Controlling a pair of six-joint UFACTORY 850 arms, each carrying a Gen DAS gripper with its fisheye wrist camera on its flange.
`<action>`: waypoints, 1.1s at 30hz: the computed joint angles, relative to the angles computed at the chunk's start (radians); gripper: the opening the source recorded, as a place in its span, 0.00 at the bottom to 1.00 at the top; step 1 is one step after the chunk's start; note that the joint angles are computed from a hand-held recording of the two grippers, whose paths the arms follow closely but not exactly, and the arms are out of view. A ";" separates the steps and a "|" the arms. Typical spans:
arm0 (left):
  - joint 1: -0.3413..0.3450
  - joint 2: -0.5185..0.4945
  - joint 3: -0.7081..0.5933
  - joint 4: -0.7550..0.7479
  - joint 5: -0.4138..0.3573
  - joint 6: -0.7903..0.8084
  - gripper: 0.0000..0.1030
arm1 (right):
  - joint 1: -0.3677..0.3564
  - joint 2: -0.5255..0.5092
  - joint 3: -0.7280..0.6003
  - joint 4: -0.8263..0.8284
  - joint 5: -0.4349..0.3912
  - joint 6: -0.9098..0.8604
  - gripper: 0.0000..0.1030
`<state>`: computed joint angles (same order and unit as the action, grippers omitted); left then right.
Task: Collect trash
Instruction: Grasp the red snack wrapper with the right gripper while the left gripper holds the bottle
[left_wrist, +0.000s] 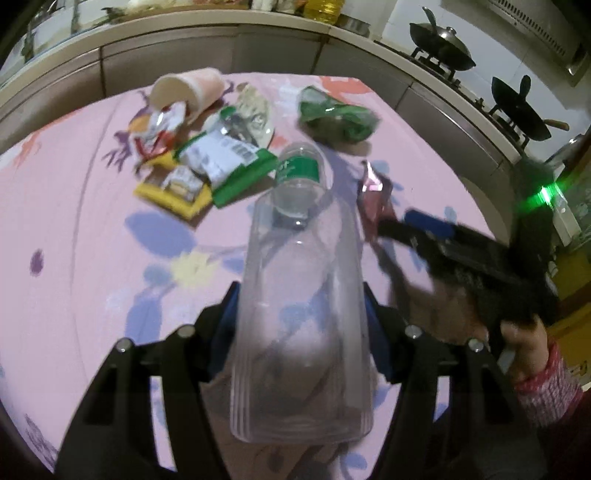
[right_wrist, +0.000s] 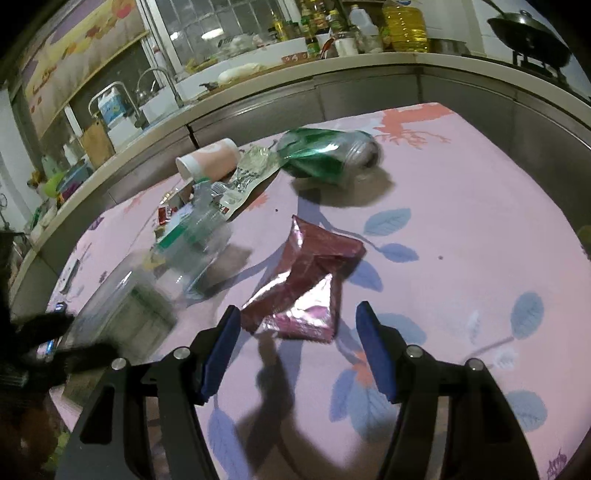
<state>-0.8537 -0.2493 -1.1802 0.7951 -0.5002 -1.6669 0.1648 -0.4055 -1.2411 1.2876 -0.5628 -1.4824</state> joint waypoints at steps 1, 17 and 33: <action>-0.005 -0.005 0.000 -0.007 -0.007 -0.001 0.59 | 0.009 -0.009 -0.010 -0.015 0.013 0.017 0.60; -0.025 -0.098 -0.104 -0.063 -0.070 0.133 0.59 | -0.020 0.009 0.039 0.062 0.024 -0.104 0.00; 0.012 -0.501 -0.748 -0.538 -0.077 0.938 0.59 | -0.315 -0.052 -0.029 0.207 -0.061 0.044 0.00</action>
<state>-0.8415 -0.7499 -1.9278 0.2572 -0.5774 -0.7293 -0.1506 -0.4580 -1.2705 1.4945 -0.6233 -1.4380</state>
